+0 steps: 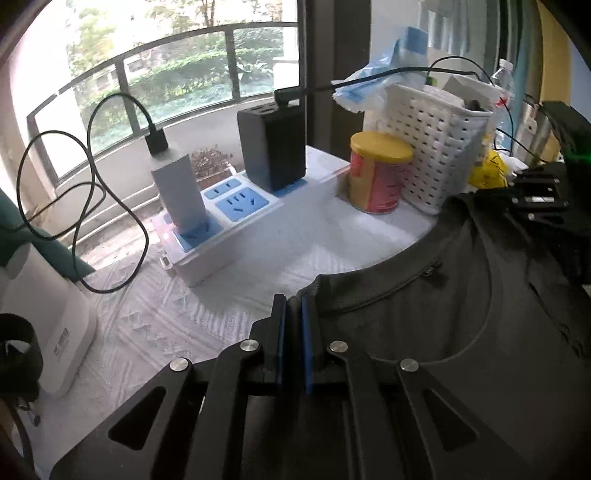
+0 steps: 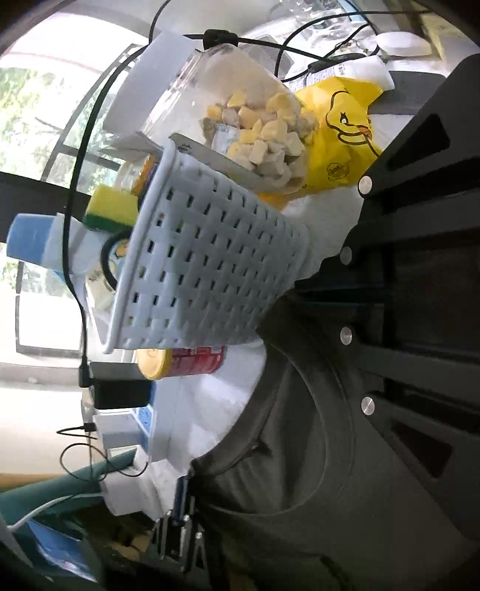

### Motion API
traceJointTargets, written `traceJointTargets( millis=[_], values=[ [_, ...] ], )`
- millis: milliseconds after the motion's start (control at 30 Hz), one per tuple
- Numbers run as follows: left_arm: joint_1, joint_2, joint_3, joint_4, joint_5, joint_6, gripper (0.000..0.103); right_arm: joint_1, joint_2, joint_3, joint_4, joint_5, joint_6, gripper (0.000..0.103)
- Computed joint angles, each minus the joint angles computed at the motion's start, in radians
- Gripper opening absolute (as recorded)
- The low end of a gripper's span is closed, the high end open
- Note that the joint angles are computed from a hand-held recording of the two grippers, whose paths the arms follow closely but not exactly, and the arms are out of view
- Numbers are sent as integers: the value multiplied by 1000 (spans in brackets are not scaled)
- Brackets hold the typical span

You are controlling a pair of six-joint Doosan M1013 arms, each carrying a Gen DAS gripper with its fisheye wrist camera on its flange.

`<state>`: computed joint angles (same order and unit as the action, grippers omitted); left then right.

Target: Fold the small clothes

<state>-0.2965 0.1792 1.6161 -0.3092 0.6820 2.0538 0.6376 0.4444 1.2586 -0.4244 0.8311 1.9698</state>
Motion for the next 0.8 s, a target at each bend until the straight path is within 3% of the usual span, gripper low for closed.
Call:
traceJointTargets(
  millis=[100,200,267,333,367,667,800],
  values=[
    [4,16,-25,24,51,-47,11,2,17,-19,7,37,-5,5],
    [4,4,-24,31,50,-45,13,0,19,-27,11,46,12,5],
    [-1,-8,-17,42,36,-43,21,-1,11,-27,5,56,25,14],
    [0,-25,-6,43,21,-51,45,6,0,-17,-27,56,57,45],
    [2,-36,2,36,11,-50,49,12,-7,-6,-45,49,76,48],
    [11,-107,55,55,-18,-75,52,45,-87,77,-134,63,191,49],
    [-13,-145,89,167,-49,-179,52,64,-122,119,-168,64,257,49]
  ],
)
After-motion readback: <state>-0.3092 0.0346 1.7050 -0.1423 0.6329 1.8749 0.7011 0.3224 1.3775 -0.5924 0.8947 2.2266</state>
